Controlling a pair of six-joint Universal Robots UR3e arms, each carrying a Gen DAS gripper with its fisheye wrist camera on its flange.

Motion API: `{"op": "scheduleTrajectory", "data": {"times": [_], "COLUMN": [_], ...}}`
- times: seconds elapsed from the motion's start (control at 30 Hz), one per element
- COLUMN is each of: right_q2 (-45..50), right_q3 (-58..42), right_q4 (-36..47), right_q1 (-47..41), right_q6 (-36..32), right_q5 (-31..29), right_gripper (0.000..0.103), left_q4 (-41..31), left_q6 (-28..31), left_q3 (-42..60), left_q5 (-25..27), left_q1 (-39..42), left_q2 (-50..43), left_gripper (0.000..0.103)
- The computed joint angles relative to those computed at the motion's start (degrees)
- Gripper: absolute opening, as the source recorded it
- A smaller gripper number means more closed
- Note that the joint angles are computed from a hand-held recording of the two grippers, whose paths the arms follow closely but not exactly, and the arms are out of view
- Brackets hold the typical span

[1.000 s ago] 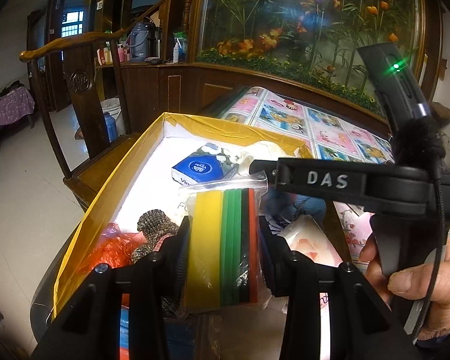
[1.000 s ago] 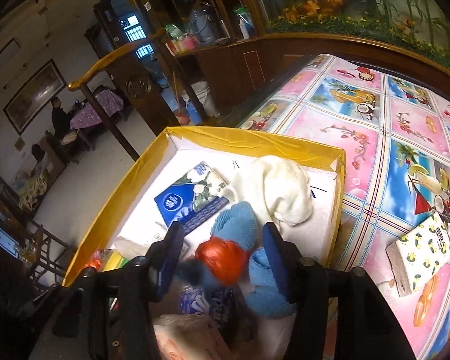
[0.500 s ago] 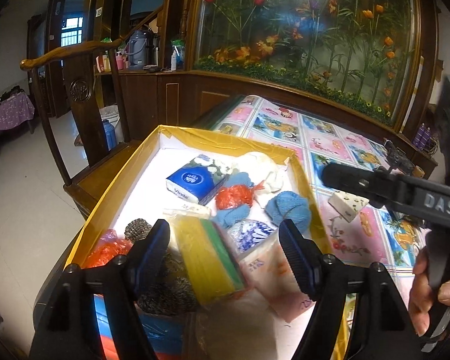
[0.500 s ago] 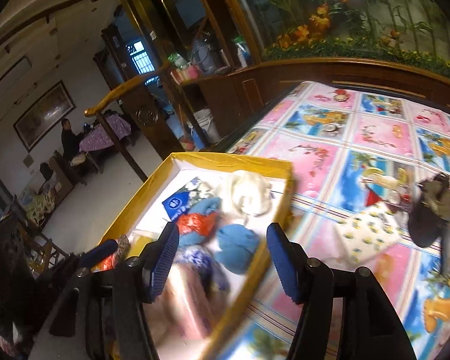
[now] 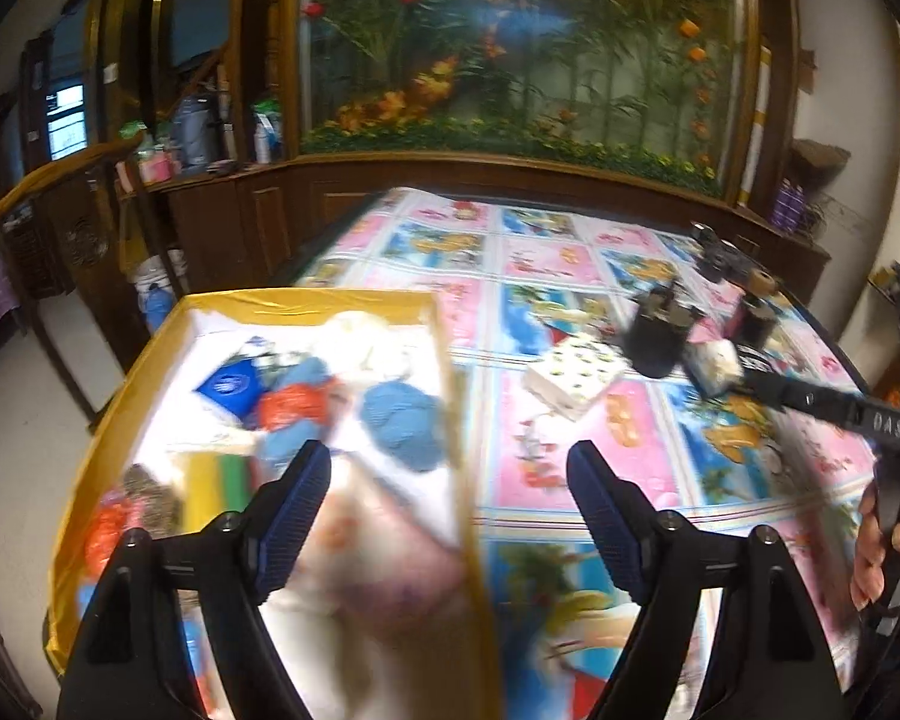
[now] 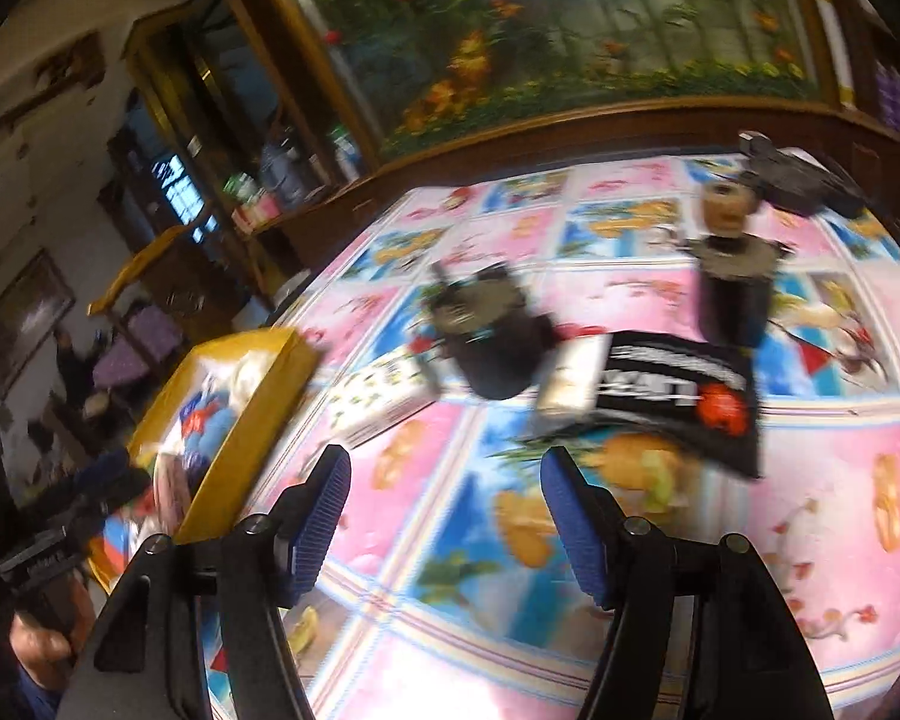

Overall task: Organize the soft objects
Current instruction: 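Move the left gripper to the lemon-print tissue pack while the right moves to the black snack bag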

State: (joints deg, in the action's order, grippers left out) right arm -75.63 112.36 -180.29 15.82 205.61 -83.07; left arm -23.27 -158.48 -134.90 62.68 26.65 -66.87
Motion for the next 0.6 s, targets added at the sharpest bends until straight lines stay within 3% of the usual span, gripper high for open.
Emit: {"op": "scheduleTrajectory", "data": {"times": [0.17, 0.3, 0.43, 0.6], "right_q2": [-7.2, -9.8, -10.5, -10.2], "right_q3": [12.0, 14.9, 15.6, 16.1], "right_q4": [-9.1, -10.1, -10.9, -11.4], "right_q1": [-9.1, -11.6, -12.3, -13.0], "right_q6": [5.2, 6.6, 7.3, 8.4], "right_q5": [7.2, 9.1, 9.7, 10.9], "right_gripper": [0.074, 0.074, 0.074, 0.074], "left_q4": [-3.9, -14.1, -19.4, -27.5], "left_q6": [-3.9, -8.6, -13.0, -14.8], "left_q3": [19.3, 41.4, 57.4, 69.7], "left_q5": [8.3, 13.9, 15.3, 12.3], "left_q1": [-15.6, -22.8, -24.5, -24.0], "left_q2": [-19.0, -36.9, -49.8, -59.7], "left_gripper": [0.089, 0.09, 0.09, 0.09]}}
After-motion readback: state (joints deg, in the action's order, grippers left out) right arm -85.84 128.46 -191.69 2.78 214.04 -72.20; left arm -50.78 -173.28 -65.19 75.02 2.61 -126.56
